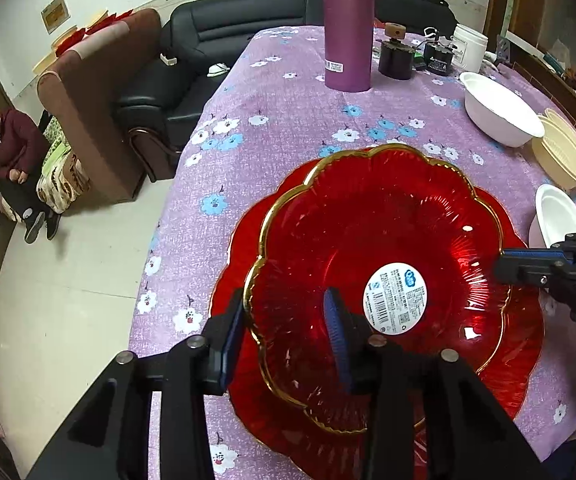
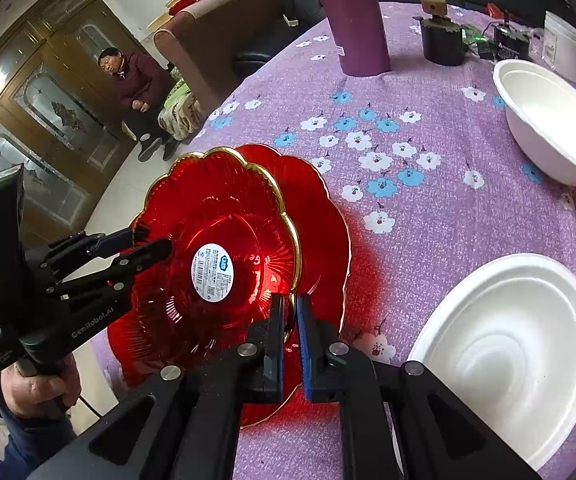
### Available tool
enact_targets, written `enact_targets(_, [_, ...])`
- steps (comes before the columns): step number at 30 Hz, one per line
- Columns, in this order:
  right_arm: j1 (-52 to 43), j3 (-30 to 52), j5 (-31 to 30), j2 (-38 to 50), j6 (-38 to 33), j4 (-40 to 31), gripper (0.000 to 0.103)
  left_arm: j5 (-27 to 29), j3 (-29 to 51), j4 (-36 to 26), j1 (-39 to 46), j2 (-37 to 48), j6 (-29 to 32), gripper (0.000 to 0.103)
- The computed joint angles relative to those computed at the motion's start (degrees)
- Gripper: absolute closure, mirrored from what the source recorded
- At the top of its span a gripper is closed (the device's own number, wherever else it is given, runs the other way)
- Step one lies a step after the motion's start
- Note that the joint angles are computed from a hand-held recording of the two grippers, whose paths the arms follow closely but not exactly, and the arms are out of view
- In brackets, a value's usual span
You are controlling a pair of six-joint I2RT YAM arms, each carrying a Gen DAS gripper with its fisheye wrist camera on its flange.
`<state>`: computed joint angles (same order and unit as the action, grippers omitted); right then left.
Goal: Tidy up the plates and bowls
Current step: 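Lift the stickered red plate and lower it onto the wedding plate, then open the left gripper, move to the white paper plate, grasp its rim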
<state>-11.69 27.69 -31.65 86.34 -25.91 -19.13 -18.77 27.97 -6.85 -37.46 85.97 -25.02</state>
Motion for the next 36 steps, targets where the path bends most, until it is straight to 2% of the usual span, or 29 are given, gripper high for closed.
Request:
enact_targets(5, [2.45,-1.83,2.5,-1.67,1.07,3.09,0.09,-1.32,-0.01,1.23,-1.92,1.26,-0.51,0.05])
enact_targets(9, [3.94,-3.01,3.2,-3.64,1.22,3.61,0.077,-2.24,0.26,1.58,-2.88,2.13,-0.71,0.046])
enact_targets(11, [4.16,-3.22,3.27,-4.12,1.14,3.59,0.074,-2.03,0.17,1.71,-2.79,2.03,-0.6,0.045])
enact_targets(15, [2.92,-3.03,1.91,-5.21,0.0,1.57,0.068,-2.43,-0.29,1.59,-3.18,0.87,-0.51,0.035])
enact_targets(18, [1.2,-3.05,1.03,-6.67,-0.84,0.1,0.059,-3.37,-0.18,1.25,-3.78,0.69,-0.81,0.033])
enact_targets(22, [-3.33,-1.5,-2.73,-7.03,-4.21,-4.32,0.059,-5.2,-0.89,0.33,-5.01,-1.51,-2.05,0.032])
enact_targets(24, [-6.98,-0.92,-5.13,-7.94,-7.54,-7.36,0.059,-7.53,-2.04,-0.38,-6.67,-4.43,-3.41,0.03])
enact_targets(27, [-15.98,0.06,-10.15,-9.96,-16.27,-14.17,0.059,-12.03,-4.39,-0.82,-10.43,-9.78,-6.85,0.024])
enact_targets(29, [-23.72,0.92,-13.68,-10.72,-24.45,-19.51,0.059,-15.88,-6.04,-0.63,-14.79,-13.6,-9.59,0.018])
enact_targets(31, [-32.58,2.17,-16.98,-10.6,-33.22,-24.53,0.059,-20.02,-6.91,0.48,-20.96,-15.89,-12.56,0.005])
enact_targets(33, [-40.27,3.04,-19.2,-9.88,-40.61,-27.61,0.059,-23.85,-5.71,1.31,-26.6,-14.47,-14.88,0.001])
enact_targets(36, [-51.48,5.12,-20.25,-6.42,-51.53,-31.75,0.059,-28.03,0.23,0.74,-32.56,-6.83,-16.12,0.0])
